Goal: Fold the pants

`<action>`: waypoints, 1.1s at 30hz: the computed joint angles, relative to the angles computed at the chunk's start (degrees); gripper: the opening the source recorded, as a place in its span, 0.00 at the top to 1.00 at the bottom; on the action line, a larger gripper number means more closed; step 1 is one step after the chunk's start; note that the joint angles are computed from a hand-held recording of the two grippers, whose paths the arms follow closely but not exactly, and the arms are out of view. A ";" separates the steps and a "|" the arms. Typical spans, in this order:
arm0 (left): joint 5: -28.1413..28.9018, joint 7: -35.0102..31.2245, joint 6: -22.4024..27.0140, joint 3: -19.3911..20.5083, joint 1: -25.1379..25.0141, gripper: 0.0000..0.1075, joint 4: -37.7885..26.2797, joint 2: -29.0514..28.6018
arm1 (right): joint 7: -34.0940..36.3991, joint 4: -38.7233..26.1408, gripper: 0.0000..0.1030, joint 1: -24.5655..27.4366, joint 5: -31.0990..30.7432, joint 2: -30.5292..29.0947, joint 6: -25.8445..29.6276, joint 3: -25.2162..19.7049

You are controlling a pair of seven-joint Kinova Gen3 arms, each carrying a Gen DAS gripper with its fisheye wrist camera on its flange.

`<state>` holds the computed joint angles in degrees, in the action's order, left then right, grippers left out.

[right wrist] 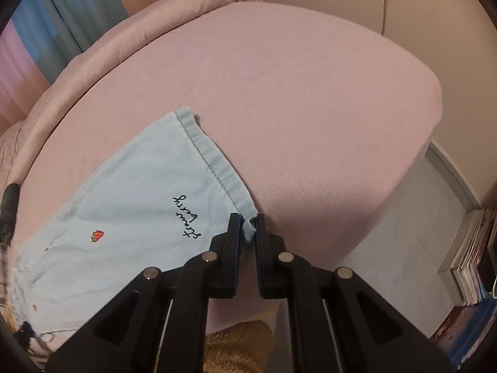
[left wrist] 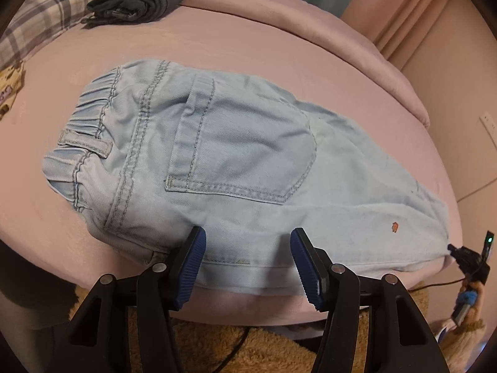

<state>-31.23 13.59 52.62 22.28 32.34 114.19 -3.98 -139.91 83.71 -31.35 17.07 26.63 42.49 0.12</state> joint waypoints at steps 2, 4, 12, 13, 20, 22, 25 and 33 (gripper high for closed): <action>-0.45 0.23 3.77 0.81 0.78 0.44 -2.96 1.81 | 0.62 -2.59 0.79 -4.24 1.81 0.78 4.66 3.66; -2.41 -0.17 6.94 0.80 2.58 0.44 -6.51 4.31 | -1.24 -4.57 0.71 -7.28 5.55 0.72 8.73 5.00; -6.45 -0.96 4.35 -1.20 7.56 0.44 -8.80 5.20 | 3.34 2.90 0.57 -6.27 4.67 -6.69 -0.71 -4.58; -5.68 -0.53 4.31 -1.63 7.45 0.44 -8.52 5.19 | 5.67 3.60 0.58 -5.23 2.69 -6.64 -2.41 -6.68; -1.33 5.77 3.92 -2.93 5.70 0.44 -0.70 -1.26 | 10.79 2.63 0.58 -9.56 -0.16 -0.28 -3.16 -6.19; -1.68 9.60 3.48 -1.29 4.49 0.44 1.86 -5.05 | 7.66 2.94 0.58 -13.95 3.56 -0.34 -2.33 -2.79; -1.17 13.69 9.10 6.41 -2.48 0.44 3.30 -9.17 | 5.81 -0.20 0.58 -15.61 4.64 0.50 2.68 -2.29; 2.84 17.59 1.37 3.26 -4.68 0.44 12.39 -17.67 | 8.19 -4.75 0.56 -15.91 1.84 1.23 2.61 -6.99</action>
